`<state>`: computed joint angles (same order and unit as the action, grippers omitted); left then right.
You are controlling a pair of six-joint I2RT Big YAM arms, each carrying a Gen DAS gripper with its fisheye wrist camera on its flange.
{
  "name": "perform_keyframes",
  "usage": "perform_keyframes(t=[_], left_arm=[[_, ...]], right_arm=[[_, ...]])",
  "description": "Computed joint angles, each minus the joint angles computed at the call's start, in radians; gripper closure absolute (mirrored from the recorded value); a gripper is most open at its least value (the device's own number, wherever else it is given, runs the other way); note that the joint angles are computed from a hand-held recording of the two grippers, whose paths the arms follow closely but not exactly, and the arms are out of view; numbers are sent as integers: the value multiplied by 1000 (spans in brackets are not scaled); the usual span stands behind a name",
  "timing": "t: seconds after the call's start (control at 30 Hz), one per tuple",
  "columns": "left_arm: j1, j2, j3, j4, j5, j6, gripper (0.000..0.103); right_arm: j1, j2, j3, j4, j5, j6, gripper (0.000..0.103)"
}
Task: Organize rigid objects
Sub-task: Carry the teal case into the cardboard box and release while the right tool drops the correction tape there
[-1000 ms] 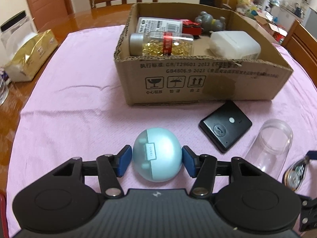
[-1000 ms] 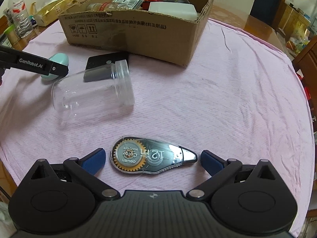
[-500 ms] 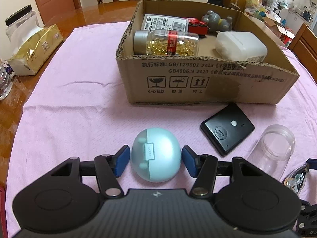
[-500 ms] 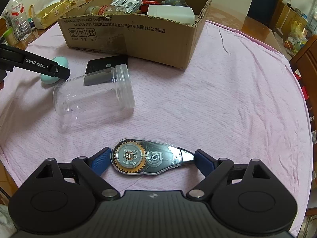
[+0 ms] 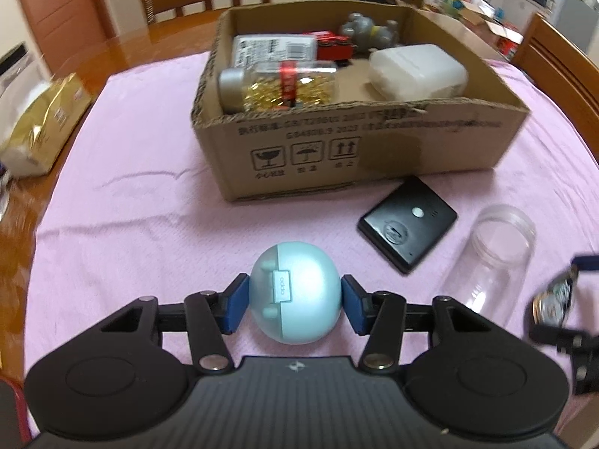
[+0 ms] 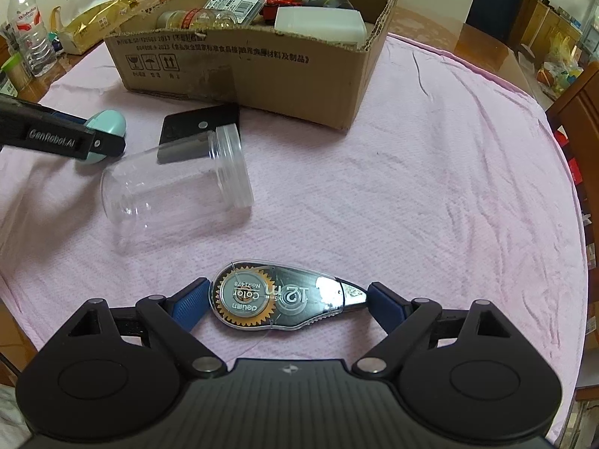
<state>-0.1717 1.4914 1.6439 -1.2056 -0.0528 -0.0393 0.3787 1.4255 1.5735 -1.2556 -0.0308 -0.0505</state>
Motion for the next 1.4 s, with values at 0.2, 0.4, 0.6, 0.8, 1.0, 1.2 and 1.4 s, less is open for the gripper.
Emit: perform_keyframes(t=[0.2, 0.4, 0.6, 0.8, 1.0, 1.2, 1.4], left_arm=[[15, 9, 86, -86, 63, 112, 51], [16, 45, 218, -161, 127, 198, 51], [-7, 107, 349, -111, 147, 212, 51], [-29, 230, 486, -81, 153, 186, 51], [-39, 331, 572, -85, 132, 138, 51], [-33, 315, 506, -45, 125, 97, 50], [-22, 243, 428, 40, 114, 79, 4]], right_arm=[[-14, 15, 51, -42, -23, -23, 10], [-34, 30, 131, -95, -69, -66, 10], [-49, 55, 224, -109, -93, -109, 10], [-64, 100, 319, -96, -106, -137, 10], [-70, 149, 405, -89, -112, -156, 10], [-70, 189, 472, -98, -122, -163, 10], [-64, 236, 537, -100, -119, -176, 10]])
